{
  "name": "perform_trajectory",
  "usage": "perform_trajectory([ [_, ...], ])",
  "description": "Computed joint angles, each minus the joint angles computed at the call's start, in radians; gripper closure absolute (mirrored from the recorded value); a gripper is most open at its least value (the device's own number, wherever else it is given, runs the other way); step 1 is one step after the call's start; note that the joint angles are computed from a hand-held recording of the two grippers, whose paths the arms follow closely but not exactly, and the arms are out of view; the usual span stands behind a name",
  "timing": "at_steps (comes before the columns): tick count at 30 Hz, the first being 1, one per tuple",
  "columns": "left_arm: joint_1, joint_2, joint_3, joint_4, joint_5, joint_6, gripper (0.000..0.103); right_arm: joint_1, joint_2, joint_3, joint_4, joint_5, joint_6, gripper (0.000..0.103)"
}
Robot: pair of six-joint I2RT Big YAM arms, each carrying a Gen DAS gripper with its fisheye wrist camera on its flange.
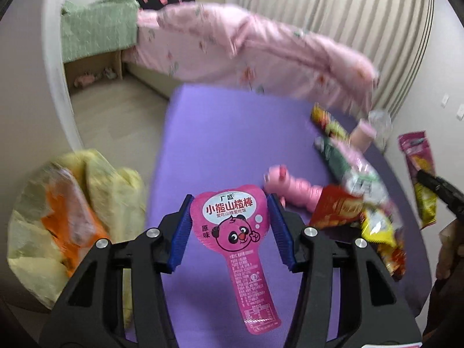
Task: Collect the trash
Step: 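Carry the card and snack bar to the trash bag and release both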
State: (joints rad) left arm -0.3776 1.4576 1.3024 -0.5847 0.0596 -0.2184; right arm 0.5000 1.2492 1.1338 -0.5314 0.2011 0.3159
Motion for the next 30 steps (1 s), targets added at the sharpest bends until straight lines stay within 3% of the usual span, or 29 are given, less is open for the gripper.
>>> perform_trajectory([
  [7, 0.088, -0.138, -0.068, 0.106, -0.068, -0.015, 0.054, 0.063, 0.092, 0.137, 0.028, -0.029, -0.089, 0.08],
  [15, 0.227, -0.192, -0.108, 0.12, -0.1, -0.044, 0.054, 0.124, 0.241, 0.315, 0.011, -0.087, -0.152, 0.08],
  [25, 0.35, -0.147, -0.148, 0.121, -0.016, -0.089, 0.054, 0.146, 0.353, 0.447, -0.074, -0.113, -0.14, 0.08],
  [30, 0.388, -0.099, -0.155, 0.151, 0.098, -0.123, 0.036, 0.154, 0.419, 0.526, -0.131, -0.11, -0.13, 0.08],
])
